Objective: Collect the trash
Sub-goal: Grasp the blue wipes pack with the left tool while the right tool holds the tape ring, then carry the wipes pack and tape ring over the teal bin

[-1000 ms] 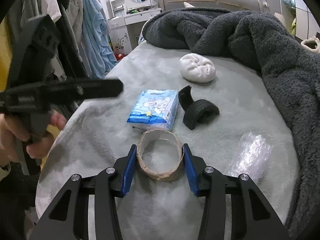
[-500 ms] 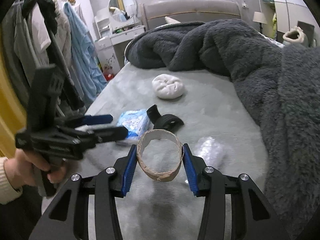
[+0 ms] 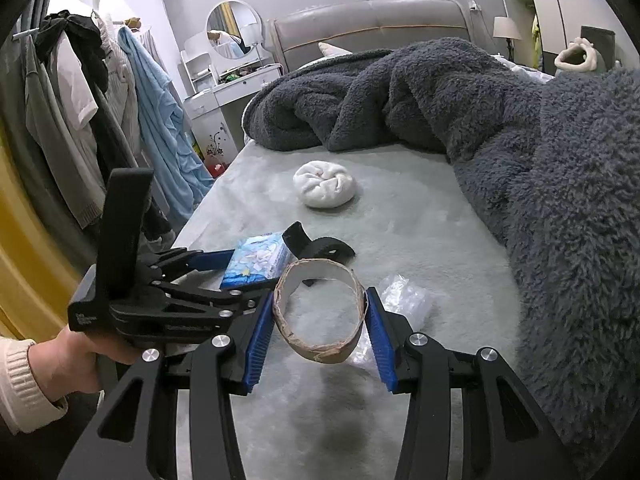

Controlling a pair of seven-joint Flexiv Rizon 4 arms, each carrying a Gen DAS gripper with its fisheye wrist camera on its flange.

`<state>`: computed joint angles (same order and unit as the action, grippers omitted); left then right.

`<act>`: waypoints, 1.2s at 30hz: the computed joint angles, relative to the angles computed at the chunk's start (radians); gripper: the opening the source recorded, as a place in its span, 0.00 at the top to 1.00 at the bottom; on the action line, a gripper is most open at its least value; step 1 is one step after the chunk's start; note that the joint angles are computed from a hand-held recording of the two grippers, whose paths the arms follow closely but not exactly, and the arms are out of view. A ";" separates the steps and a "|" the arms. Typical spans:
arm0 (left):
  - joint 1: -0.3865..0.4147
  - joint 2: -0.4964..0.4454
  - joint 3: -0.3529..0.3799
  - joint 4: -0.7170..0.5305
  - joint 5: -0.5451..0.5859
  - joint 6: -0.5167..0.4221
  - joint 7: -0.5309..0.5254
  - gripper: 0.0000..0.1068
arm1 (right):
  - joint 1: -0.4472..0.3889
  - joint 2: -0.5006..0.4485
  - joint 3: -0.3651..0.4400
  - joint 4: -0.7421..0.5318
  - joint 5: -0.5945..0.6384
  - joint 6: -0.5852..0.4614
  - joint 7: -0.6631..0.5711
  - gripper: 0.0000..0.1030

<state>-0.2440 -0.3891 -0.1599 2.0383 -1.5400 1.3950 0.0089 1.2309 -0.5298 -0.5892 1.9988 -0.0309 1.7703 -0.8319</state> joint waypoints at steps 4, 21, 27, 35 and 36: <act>0.005 0.009 0.002 0.009 0.003 -0.014 -0.002 0.33 | -0.003 -0.006 0.000 -0.023 -0.014 -0.027 0.018 0.56; 0.067 0.094 0.056 0.082 0.047 -0.141 0.081 0.38 | -0.116 -0.051 0.102 -0.158 -0.172 -0.094 0.146 0.56; 0.122 0.120 0.075 0.104 0.105 -0.200 0.069 0.38 | -0.178 -0.069 0.174 -0.218 -0.252 -0.135 0.192 0.56; 0.180 0.139 0.096 0.118 0.171 -0.247 0.060 0.38 | -0.270 -0.108 0.290 -0.320 -0.362 -0.186 0.238 0.56; 0.188 0.140 0.099 0.119 0.179 -0.253 0.061 0.38 | -0.280 -0.115 0.304 -0.335 -0.376 -0.193 0.242 0.56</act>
